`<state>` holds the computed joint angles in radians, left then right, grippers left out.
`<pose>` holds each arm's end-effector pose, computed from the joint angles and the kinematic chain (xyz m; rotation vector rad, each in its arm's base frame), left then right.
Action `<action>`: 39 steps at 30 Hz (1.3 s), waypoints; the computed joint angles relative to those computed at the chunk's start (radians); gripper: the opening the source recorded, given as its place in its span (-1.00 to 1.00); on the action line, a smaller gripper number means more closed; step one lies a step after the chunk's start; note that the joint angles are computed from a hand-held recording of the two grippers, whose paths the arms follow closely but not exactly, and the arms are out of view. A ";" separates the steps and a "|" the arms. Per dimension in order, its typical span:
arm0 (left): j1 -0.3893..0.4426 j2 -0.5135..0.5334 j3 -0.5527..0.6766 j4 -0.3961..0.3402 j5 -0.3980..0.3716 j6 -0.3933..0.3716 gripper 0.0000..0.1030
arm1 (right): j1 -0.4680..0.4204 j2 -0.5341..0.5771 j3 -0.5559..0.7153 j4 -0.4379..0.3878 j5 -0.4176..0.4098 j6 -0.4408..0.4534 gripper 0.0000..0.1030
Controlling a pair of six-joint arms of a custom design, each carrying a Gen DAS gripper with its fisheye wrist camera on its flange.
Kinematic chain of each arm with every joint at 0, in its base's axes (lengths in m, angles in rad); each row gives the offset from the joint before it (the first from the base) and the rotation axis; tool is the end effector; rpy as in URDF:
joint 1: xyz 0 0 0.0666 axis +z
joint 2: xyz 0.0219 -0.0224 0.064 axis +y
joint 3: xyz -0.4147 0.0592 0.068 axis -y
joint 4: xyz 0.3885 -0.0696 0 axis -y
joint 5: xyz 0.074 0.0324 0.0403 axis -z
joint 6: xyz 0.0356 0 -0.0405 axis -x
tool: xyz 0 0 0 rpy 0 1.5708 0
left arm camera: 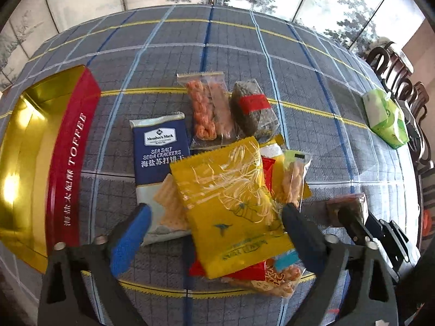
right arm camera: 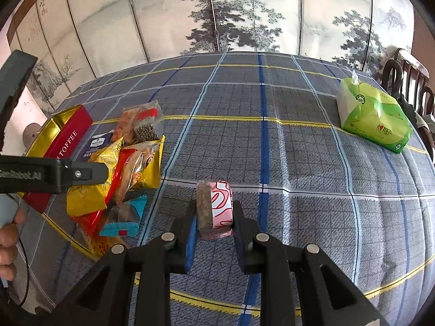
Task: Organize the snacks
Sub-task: 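Grasp the yellow bird-print snack bag with the left tool while the right tool holds the pink snack, then carry the yellow bag into the gold tin and open the left tool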
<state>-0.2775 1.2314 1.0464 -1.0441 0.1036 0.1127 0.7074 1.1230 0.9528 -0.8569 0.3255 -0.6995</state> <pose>0.3512 -0.1043 0.3697 0.2570 2.8052 -0.2375 0.2677 0.2133 0.3758 0.1054 2.5198 0.1388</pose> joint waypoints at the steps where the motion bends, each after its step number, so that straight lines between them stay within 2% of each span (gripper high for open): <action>1: 0.003 0.002 0.000 -0.002 0.005 -0.004 0.46 | 0.000 0.001 0.000 0.000 -0.001 -0.001 -0.55; 3: 0.015 0.002 -0.005 -0.004 0.025 -0.017 0.25 | 0.001 0.002 0.001 -0.002 0.000 -0.002 -0.55; 10: 0.042 -0.016 -0.018 0.000 0.057 -0.047 0.06 | 0.005 0.007 0.007 -0.011 0.007 -0.009 -0.55; 21: 0.078 -0.071 -0.039 -0.011 0.042 -0.112 0.06 | 0.022 0.032 0.030 -0.037 0.029 -0.028 -0.55; 29: 0.122 -0.125 -0.041 -0.050 0.067 -0.169 0.06 | 0.042 0.048 0.045 -0.062 0.055 -0.047 -0.55; 39: 0.238 -0.180 -0.012 -0.086 0.100 -0.268 0.06 | 0.058 0.062 0.062 -0.091 0.079 -0.061 -0.55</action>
